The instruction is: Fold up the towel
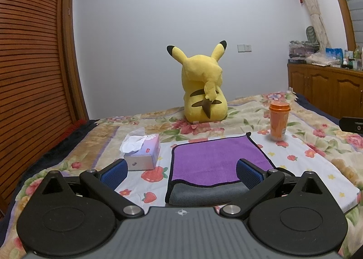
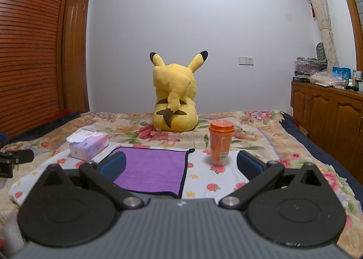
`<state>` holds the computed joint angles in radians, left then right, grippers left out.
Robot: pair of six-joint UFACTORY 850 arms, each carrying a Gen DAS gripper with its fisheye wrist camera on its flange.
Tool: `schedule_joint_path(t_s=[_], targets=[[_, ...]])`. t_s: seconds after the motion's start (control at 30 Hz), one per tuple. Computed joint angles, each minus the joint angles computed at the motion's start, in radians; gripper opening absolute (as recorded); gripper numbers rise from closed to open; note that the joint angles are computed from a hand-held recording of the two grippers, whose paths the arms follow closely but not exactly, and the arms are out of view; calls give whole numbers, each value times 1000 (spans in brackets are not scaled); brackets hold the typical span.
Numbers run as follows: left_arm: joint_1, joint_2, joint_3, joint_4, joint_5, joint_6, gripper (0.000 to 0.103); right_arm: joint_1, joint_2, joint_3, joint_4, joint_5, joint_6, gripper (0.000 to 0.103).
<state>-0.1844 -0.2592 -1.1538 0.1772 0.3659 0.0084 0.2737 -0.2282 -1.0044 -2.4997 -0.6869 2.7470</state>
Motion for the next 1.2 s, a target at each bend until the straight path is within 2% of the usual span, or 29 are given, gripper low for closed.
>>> schedule_joint_path(t_s=[0.2, 0.5, 0.63, 0.97, 1.2], targets=[[-2, -17, -8, 10, -22, 3, 103, 0, -9, -12, 7, 17, -22, 103], [-6, -55, -63, 62, -115, -47, 103, 1, -39, -48, 27, 63, -58, 103], [-13, -73, -83, 15, -133, 17, 103, -3, -55, -66, 29, 87, -61, 103], [-9, -136, -167, 115, -189, -87, 103, -20, -104, -129, 52, 169, -84, 103], [-9, -169, -214, 180, -207, -153, 103, -30, -153, -194, 118, 239, -166, 103]])
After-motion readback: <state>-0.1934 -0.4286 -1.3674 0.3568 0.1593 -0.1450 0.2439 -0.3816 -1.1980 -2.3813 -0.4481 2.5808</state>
